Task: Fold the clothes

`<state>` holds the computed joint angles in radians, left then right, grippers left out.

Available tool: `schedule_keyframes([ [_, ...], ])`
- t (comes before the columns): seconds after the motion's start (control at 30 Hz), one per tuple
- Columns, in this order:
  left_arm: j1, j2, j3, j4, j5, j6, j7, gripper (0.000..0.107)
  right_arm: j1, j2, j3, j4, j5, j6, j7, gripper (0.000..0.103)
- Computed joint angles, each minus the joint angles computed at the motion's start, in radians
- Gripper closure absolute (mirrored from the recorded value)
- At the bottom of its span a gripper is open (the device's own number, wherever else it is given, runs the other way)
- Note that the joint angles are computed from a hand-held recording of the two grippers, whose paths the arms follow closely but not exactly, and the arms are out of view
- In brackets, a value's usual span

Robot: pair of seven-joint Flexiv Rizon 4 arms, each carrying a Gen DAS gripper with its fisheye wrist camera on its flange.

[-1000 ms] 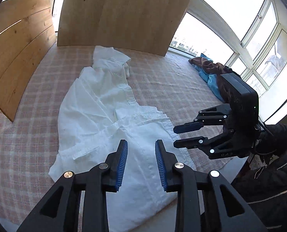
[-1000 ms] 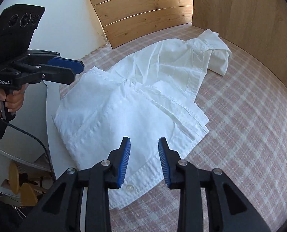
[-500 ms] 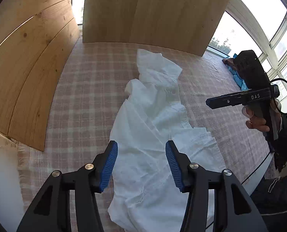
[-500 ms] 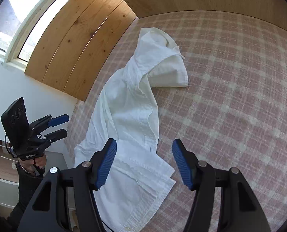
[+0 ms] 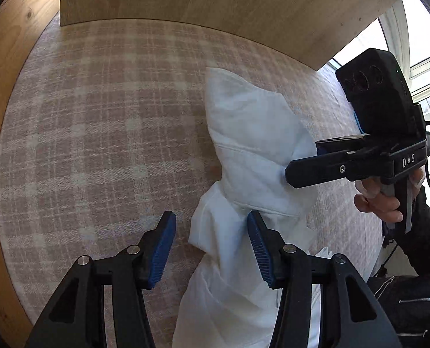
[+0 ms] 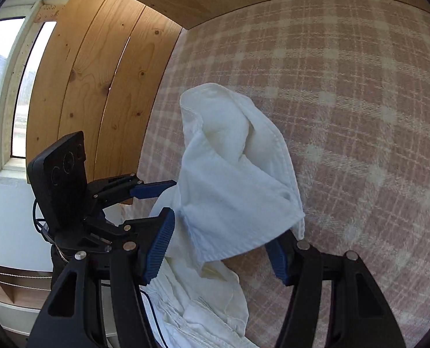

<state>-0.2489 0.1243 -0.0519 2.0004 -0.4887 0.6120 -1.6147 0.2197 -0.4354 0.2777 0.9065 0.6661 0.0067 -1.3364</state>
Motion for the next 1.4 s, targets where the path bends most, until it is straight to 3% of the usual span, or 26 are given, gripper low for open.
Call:
schedule_keyframes([
  [0.03,-0.003,0.002,-0.001,0.004,-0.005,0.007,0.005,0.081,-0.001,-0.006,0.000,0.000,0.017,0.011,0.002,0.046],
  [0.07,-0.008,0.015,-0.003,0.009,-0.004,0.022,0.006,0.086,0.011,0.001,-0.003,0.011,0.007,0.037,-0.006,0.054],
  [0.1,-0.012,0.029,-0.004,0.015,-0.001,0.037,0.006,0.087,0.020,0.018,-0.003,0.028,-0.011,0.068,-0.041,0.077],
  [0.2,-0.034,0.099,-0.006,0.032,0.002,0.075,0.004,0.091,0.045,0.075,0.000,0.064,-0.053,0.138,-0.143,0.087],
  [0.4,-0.086,0.321,-0.038,0.067,0.078,0.086,-0.105,0.091,0.058,0.247,0.006,0.122,-0.074,0.214,-0.415,0.089],
  [0.6,-0.141,0.587,-0.140,0.129,0.181,-0.016,-0.386,0.091,0.108,0.517,0.000,0.336,-0.064,0.255,-0.689,0.088],
  [0.67,-0.165,0.664,-0.171,0.160,0.192,-0.096,-0.503,0.088,0.130,0.602,-0.002,0.415,-0.059,0.245,-0.770,0.088],
  [0.8,-0.212,0.773,-0.226,0.205,0.186,-0.253,-0.723,0.088,0.177,0.735,0.018,0.592,-0.170,0.091,-0.876,0.080],
  [0.9,-0.209,0.769,-0.236,0.180,0.212,-0.279,-0.759,0.088,0.216,0.807,0.040,0.706,-0.279,0.015,-0.932,0.079],
  [0.97,-0.201,0.739,-0.235,0.150,0.241,-0.278,-0.733,0.088,0.238,0.822,-0.017,0.686,-0.233,-0.043,-0.892,0.079],
  [1.1,-0.177,0.606,-0.220,0.074,0.308,-0.193,-0.567,0.082,0.247,0.778,-0.154,0.559,-0.084,-0.167,-0.712,0.061],
  [1.2,-0.172,0.486,-0.178,0.063,0.302,-0.064,-0.458,0.079,0.214,0.731,-0.152,0.513,-0.068,-0.082,-0.564,0.060],
  [1.3,-0.165,0.428,-0.132,0.064,0.298,-0.094,-0.401,0.079,0.195,0.659,-0.117,0.485,-0.074,-0.008,-0.401,0.060],
  [1.33,-0.184,0.425,-0.101,0.097,0.250,-0.084,-0.390,0.079,0.195,0.630,-0.110,0.476,-0.072,0.008,-0.347,0.060],
  [1.4,-0.200,0.458,-0.070,0.159,0.210,-0.118,-0.387,0.079,0.213,0.560,-0.133,0.454,0.020,-0.013,-0.257,0.060],
])
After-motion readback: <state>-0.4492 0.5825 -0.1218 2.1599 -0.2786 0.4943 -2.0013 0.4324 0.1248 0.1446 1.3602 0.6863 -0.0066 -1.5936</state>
